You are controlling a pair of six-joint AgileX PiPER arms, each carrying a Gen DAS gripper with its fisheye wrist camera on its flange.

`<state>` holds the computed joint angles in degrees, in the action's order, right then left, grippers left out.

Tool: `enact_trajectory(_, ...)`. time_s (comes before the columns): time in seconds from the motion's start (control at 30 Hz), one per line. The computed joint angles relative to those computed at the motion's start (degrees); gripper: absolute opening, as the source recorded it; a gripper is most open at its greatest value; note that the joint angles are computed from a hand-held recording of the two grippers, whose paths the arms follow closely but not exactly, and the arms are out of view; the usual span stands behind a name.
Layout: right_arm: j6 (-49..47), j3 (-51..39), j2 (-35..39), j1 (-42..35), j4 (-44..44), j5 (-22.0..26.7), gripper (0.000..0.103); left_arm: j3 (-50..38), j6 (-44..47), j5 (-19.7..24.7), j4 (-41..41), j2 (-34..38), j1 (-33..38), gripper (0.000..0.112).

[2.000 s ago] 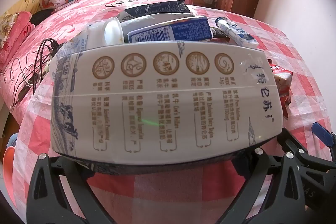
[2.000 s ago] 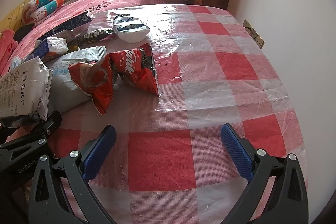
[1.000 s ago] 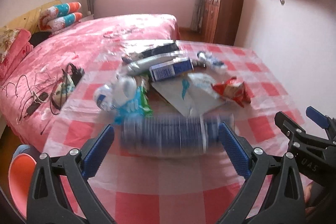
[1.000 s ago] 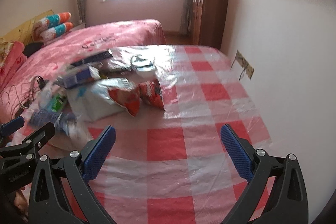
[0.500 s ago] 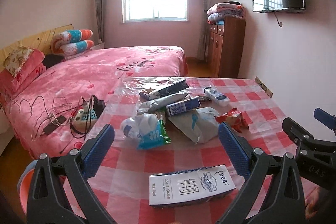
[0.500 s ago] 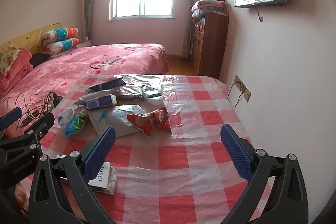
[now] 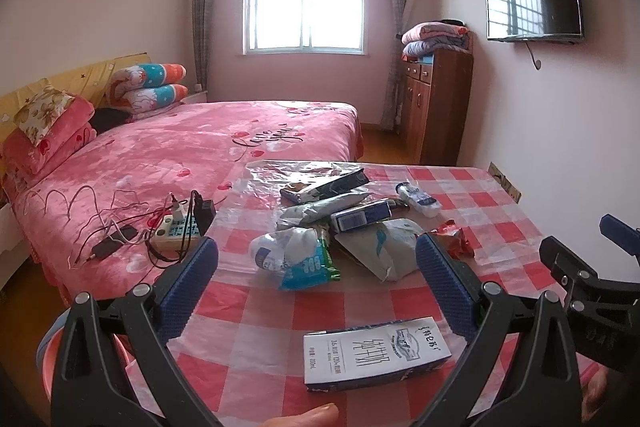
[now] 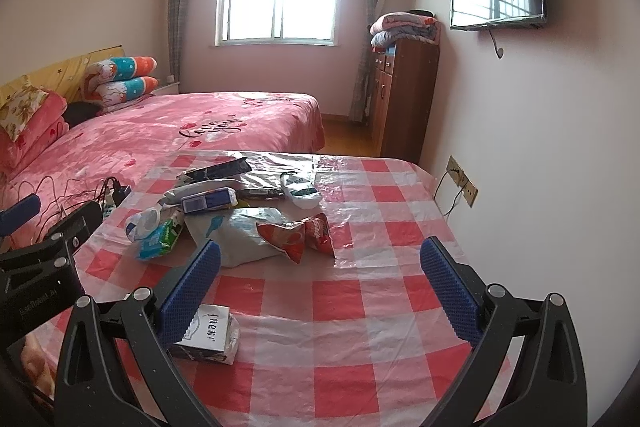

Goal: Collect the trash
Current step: 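Move the left gripper toward the white milk carton on the table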

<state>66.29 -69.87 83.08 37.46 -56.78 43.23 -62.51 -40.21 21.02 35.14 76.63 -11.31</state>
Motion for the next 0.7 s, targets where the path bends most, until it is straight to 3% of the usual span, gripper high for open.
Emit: enact_trajectory(0.7, 0.6, -0.1, 0.0, 1.8, -0.5, 1.6, 0.099, 1.2, 4.6, -0.7, -5.0, -1.1, 1.7, 0.099)
